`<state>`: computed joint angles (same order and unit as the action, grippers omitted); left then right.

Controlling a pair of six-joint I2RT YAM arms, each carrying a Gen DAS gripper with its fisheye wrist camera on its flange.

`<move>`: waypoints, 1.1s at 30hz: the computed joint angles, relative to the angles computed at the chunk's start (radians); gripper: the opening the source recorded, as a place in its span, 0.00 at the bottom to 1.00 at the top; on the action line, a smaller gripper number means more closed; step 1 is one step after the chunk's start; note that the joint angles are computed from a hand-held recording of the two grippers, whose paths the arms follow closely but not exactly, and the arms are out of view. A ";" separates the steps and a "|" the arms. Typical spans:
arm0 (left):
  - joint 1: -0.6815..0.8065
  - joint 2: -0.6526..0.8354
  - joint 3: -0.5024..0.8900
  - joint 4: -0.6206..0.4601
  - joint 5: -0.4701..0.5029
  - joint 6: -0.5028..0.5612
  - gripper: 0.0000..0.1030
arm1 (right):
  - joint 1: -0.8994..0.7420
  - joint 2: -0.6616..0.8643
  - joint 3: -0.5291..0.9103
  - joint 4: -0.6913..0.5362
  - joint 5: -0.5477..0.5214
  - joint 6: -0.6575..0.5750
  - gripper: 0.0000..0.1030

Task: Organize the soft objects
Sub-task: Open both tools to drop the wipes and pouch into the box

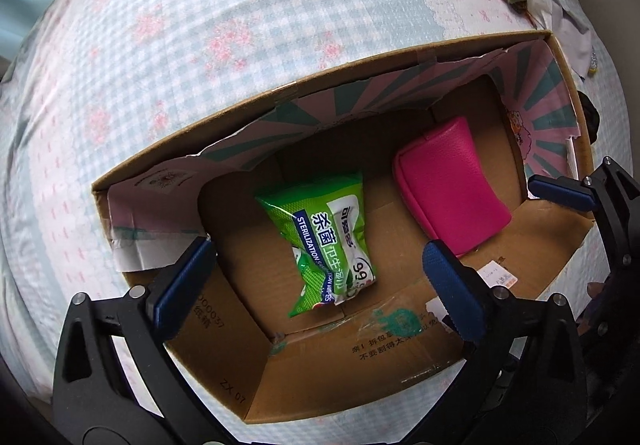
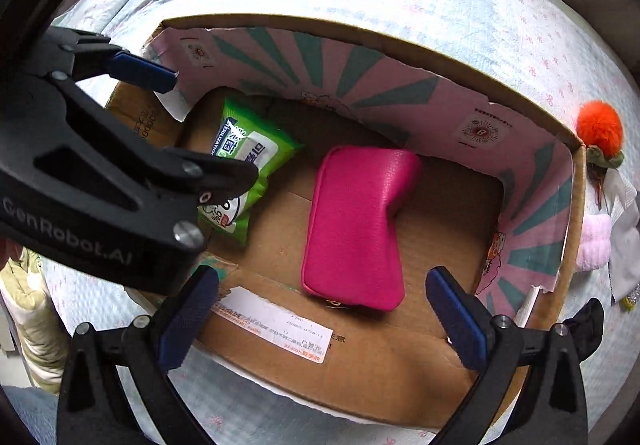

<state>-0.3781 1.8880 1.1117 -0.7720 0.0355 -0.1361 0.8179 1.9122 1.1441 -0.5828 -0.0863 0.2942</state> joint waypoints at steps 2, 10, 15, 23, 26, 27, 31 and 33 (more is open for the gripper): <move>0.007 -0.027 -0.013 -0.006 0.000 -0.002 1.00 | 0.001 -0.022 -0.012 0.004 0.011 0.014 1.00; 0.000 -0.201 -0.084 -0.048 -0.009 -0.033 1.00 | 0.025 -0.139 -0.044 -0.049 0.070 0.046 1.00; -0.027 -0.371 -0.097 -0.130 -0.027 -0.085 1.00 | 0.046 -0.252 -0.019 -0.134 0.129 0.069 1.00; -0.090 -0.665 0.000 -0.374 -0.094 -0.199 1.00 | 0.124 -0.495 0.083 -0.382 0.288 0.200 1.00; -0.150 -0.748 0.067 -0.467 -0.141 -0.275 1.00 | 0.174 -0.560 0.148 -0.503 0.386 0.303 1.00; -0.178 -0.771 0.090 -0.494 -0.164 -0.310 1.00 | 0.190 -0.579 0.172 -0.542 0.420 0.338 1.00; -0.340 -0.835 0.197 -0.609 -0.290 -0.495 1.00 | 0.279 -0.641 0.256 -0.703 0.582 0.522 1.00; -0.458 -0.846 0.250 -0.668 -0.376 -0.611 1.00 | 0.340 -0.652 0.309 -0.801 0.666 0.629 1.00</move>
<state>-0.8361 1.0420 1.3616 -1.4396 -0.3406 -0.7467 1.1581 1.2598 1.4530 -1.3842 0.5794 0.9234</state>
